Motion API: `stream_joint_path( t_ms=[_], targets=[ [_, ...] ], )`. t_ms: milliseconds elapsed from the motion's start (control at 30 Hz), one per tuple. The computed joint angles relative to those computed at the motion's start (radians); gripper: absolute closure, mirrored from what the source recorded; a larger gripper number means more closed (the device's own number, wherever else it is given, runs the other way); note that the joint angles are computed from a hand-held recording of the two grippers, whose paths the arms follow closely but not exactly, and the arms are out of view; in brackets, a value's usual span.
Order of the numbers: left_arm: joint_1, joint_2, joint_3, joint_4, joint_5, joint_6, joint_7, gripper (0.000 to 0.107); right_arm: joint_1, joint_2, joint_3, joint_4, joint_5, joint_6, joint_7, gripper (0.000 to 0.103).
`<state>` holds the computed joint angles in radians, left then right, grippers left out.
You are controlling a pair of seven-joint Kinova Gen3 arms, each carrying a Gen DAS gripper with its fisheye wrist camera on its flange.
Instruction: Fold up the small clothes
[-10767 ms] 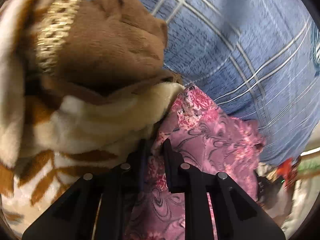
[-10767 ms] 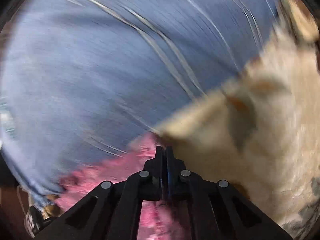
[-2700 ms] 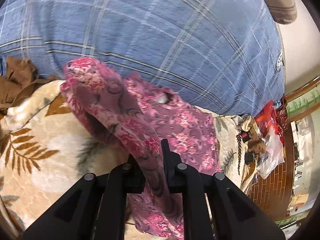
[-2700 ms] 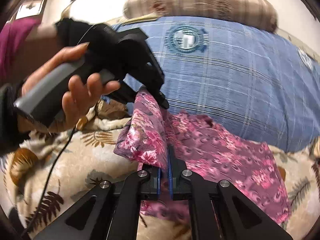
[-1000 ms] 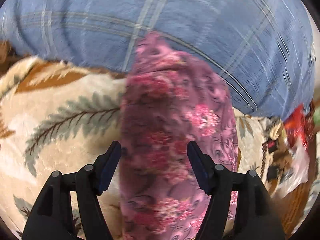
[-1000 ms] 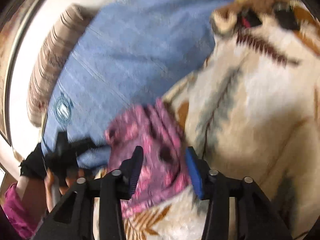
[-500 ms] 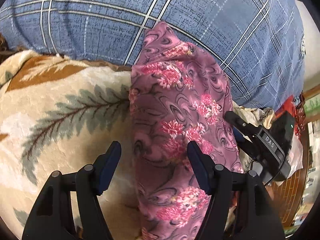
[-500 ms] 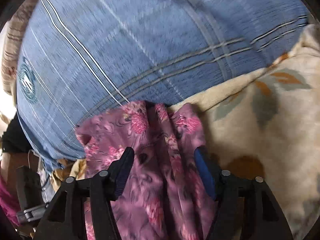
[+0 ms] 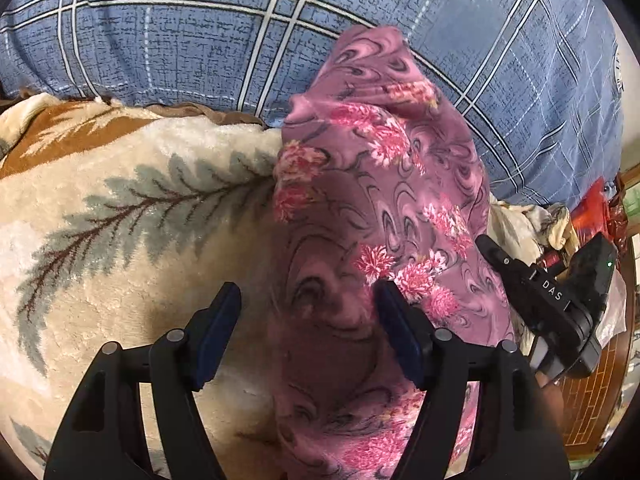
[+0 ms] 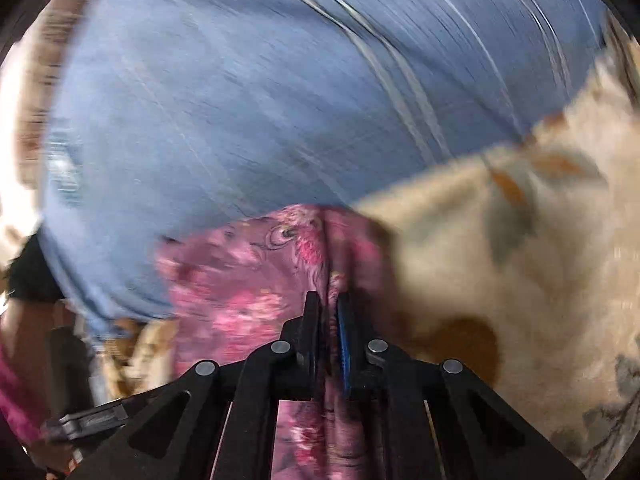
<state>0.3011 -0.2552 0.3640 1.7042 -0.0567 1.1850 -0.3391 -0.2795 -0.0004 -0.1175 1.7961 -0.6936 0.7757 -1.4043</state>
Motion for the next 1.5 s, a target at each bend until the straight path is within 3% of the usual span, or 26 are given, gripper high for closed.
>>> stream_joint_path(
  t_ms=[133,233,267,333,367,400,500,633,733,767,833,900,933,967,1000,1100,1167,1267,1333,1400,1500],
  targets=[
    [0.024,-0.054,-0.017,-0.016,0.035,0.034,-0.008,0.038,-0.072,-0.044,0.158,0.038,-0.157,0.081,0.098,0.084],
    [0.002,-0.124,0.048,-0.008,0.039,0.050,0.022,0.037,-0.083,-0.102,0.263,0.109,-0.275,0.188,0.220,0.049],
    [0.009,-0.130,0.079,-0.007,0.030,0.053,0.061,0.037,-0.053,-0.125,0.264,0.139,-0.296,0.210,0.261,0.048],
    [-0.017,-0.086,0.160,-0.020,0.031,0.044,0.113,0.037,-0.008,-0.160,0.212,0.184,-0.287,0.225,0.312,0.051],
    [-0.024,-0.055,0.200,-0.028,0.023,0.047,0.121,0.037,0.017,-0.174,0.166,0.189,-0.259,0.208,0.340,0.078],
    [-0.013,-0.030,0.222,-0.043,0.007,0.067,0.139,0.037,0.025,-0.200,0.139,0.203,-0.238,0.175,0.374,0.094],
    [-0.014,0.040,0.332,-0.095,-0.095,0.124,0.218,0.037,0.011,-0.303,0.146,0.243,-0.250,0.110,0.376,0.093],
    [0.032,0.083,0.337,-0.137,-0.127,0.174,0.271,0.037,0.045,-0.269,0.084,0.274,-0.167,0.048,0.301,0.092],
    [0.071,0.106,0.380,-0.174,-0.191,0.234,0.331,0.037,0.010,-0.322,0.178,0.295,-0.213,0.103,0.272,0.078],
    [0.086,0.107,0.381,-0.171,-0.200,0.251,0.342,0.037,0.012,-0.338,0.213,0.311,-0.248,0.137,0.295,0.065],
    [0.113,0.127,0.373,-0.173,-0.205,0.248,0.360,0.037,0.033,-0.389,0.228,0.350,-0.269,0.164,0.290,0.052],
    [0.135,0.136,0.360,-0.167,-0.202,0.241,0.380,0.037,0.026,-0.411,0.183,0.355,-0.225,0.145,0.245,0.052],
    [0.150,0.145,0.361,-0.168,-0.215,0.244,0.397,0.037,0.029,-0.418,0.144,0.346,-0.201,0.120,0.218,0.062],
    [0.161,0.150,0.349,-0.163,-0.220,0.243,0.398,0.037,0.014,-0.421,0.123,0.335,-0.174,0.093,0.207,0.092],
    [0.176,0.161,0.350,-0.171,-0.233,0.256,0.406,0.037,-0.003,-0.434,0.121,0.335,-0.158,0.075,0.213,0.096],
    [0.218,0.185,0.336,-0.185,-0.261,0.272,0.418,0.037,-0.059,-0.486,0.197,0.353,-0.191,0.050,0.234,0.097],
    [0.245,0.198,0.324,-0.190,-0.270,0.276,0.437,0.037,-0.061,-0.479,0.202,0.356,-0.171,0.039,0.222,0.097],
    [0.280,0.206,0.289,-0.191,-0.269,0.274,0.442,0.037,-0.042,-0.430,0.146,0.340,-0.067,0.050,0.142,0.097],
    [0.290,0.160,0.234,-0.166,-0.219,0.211,0.405,0.037,-0.044,-0.438,0.111,0.338,-0.015,0.029,0.112,0.097],
    [0.316,0.084,0.185,-0.130,-0.205,0.154,0.403,0.037,-0.048,-0.467,0.095,0.340,0.005,0.003,0.097,0.092],
    [0.263,0.038,0.221,-0.146,-0.262,0.191,0.419,0.037,-0.065,-0.541,0.086,0.377,0.000,-0.108,0.074,0.078]
  ],
)
